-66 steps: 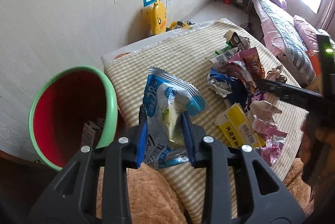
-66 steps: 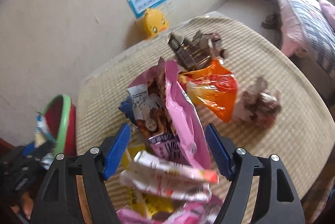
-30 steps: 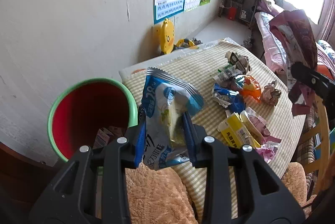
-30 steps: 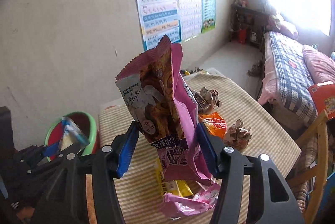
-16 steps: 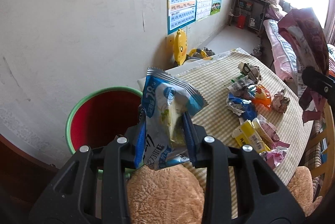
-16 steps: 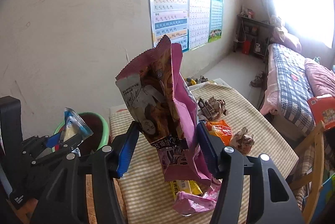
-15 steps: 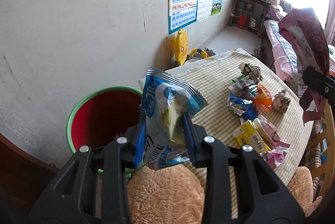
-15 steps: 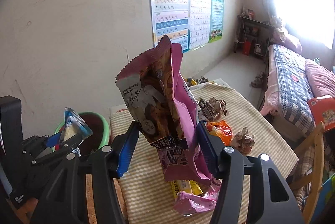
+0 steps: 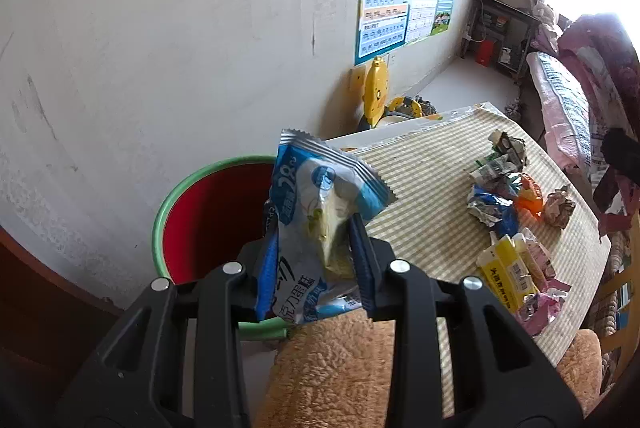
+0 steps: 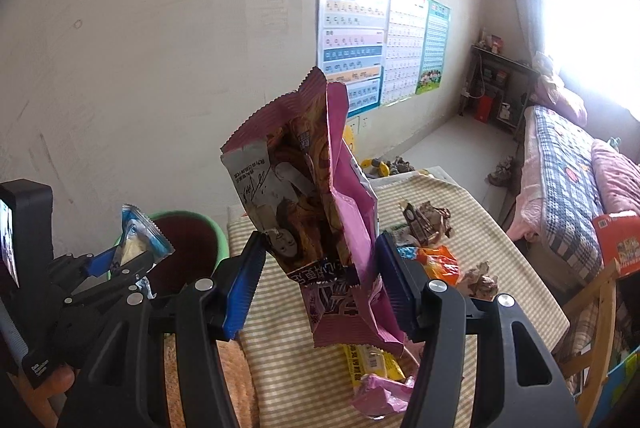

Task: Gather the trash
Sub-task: 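Drop the blue wrapper and pink bag into the red bin with both grippers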

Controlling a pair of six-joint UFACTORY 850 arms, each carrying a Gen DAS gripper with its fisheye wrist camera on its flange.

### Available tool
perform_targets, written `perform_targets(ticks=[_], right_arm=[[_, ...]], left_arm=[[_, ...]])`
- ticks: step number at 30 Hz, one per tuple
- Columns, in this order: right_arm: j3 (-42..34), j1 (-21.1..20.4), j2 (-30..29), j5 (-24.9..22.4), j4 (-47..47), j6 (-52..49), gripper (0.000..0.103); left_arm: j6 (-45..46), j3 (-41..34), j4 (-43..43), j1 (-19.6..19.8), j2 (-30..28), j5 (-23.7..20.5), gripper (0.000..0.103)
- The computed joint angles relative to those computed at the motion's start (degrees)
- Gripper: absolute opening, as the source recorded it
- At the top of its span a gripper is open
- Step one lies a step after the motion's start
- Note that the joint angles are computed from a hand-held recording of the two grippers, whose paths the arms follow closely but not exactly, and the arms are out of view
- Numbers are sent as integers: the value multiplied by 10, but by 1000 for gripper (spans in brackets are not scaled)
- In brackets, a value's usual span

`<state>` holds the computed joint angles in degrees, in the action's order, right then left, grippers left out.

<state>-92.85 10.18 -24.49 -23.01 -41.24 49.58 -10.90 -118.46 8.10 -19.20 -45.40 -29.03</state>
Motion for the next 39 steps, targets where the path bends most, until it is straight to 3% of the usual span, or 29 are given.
perform_targets(ticks=[6, 13, 17, 31, 39], right_arm=[[-26, 6, -20, 5, 62, -62, 55], [-70, -6, -62, 12, 316, -278, 56], [-94, -6, -86, 0, 402, -353, 56], [-195, -2, -172, -56, 553, -472, 56], [-278, -2, -234, -106, 601, -503, 56]], left_arm=[[-19, -1, 16, 10, -3, -4, 31], [-79, -13, 84, 19, -15, -18, 31], [-98, -23, 103, 24, -24, -28, 31], [-102, -80, 93, 42, -67, -61, 31], [-82, -161, 58, 54, -124, -113, 32]])
